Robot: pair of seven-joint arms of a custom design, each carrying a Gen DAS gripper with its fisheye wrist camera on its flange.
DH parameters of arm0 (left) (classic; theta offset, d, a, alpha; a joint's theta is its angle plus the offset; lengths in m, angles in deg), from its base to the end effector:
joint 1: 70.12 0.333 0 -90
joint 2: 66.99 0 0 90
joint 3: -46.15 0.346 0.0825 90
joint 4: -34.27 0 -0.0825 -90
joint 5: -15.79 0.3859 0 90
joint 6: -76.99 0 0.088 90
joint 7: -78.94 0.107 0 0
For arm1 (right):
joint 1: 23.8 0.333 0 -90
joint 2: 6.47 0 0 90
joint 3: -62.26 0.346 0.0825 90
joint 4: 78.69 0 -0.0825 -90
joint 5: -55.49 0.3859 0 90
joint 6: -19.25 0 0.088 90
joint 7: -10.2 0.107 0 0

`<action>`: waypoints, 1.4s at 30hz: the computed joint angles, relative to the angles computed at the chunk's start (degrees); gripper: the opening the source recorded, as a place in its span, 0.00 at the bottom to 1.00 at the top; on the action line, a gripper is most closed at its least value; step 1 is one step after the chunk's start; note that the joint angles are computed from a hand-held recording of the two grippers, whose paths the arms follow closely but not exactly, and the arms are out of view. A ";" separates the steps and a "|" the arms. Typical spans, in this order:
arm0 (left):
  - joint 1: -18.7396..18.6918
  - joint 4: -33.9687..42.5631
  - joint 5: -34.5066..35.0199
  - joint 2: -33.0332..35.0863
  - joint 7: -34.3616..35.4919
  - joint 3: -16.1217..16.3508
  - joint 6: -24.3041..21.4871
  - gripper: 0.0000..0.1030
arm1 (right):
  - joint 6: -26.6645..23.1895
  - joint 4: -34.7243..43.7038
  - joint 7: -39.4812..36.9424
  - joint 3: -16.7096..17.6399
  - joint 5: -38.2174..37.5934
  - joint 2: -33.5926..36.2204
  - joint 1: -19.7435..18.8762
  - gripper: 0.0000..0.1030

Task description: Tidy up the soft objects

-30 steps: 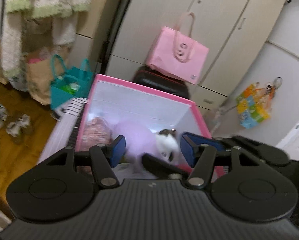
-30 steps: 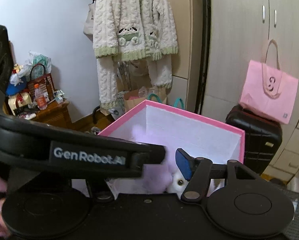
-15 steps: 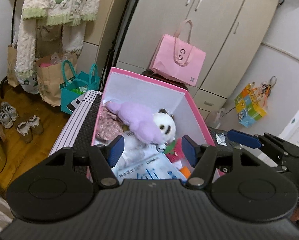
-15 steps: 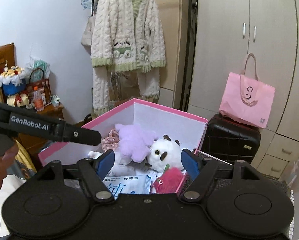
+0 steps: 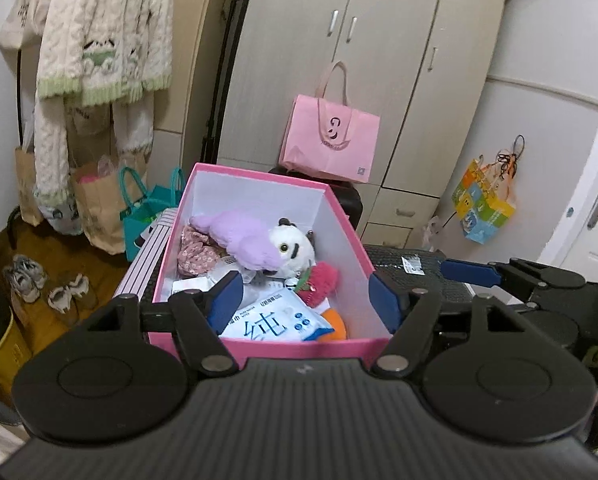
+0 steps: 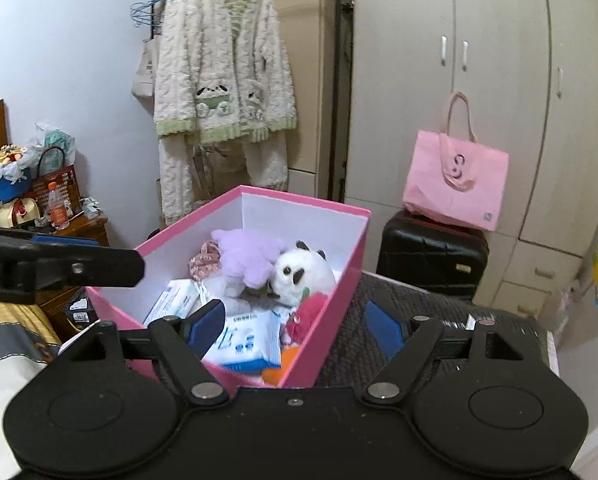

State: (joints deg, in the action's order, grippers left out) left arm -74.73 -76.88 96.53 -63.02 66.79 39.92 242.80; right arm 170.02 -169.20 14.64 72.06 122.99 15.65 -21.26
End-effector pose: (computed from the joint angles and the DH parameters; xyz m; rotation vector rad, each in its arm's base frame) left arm 0.5866 -0.1700 0.5394 -1.8142 1.2783 -1.0513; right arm 0.7152 0.1125 0.5082 -1.9420 0.8027 -0.4834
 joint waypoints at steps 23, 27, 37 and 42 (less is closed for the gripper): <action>-5.00 -0.46 3.67 0.58 -0.55 -2.72 -10.04 0.98 | 7.49 -13.05 0.57 -5.46 8.58 -9.38 0.94 0.99; -5.32 0.55 0.19 2.34 3.36 -2.52 -10.90 0.98 | 9.59 -13.15 2.70 -5.68 4.74 -8.99 1.17 0.99; -8.10 1.97 -6.41 2.74 9.08 -2.14 -18.97 0.99 | 15.70 -14.29 14.44 -5.24 -4.94 -8.63 2.02 1.00; -7.97 2.23 -10.44 2.62 12.12 -2.68 -19.95 0.99 | 16.95 -15.81 11.83 -3.48 -2.15 -9.84 0.65 1.00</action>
State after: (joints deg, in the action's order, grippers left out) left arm -82.70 -74.65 86.09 -60.40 78.91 37.24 222.85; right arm 186.97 -185.01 26.47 68.58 120.84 5.82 -20.61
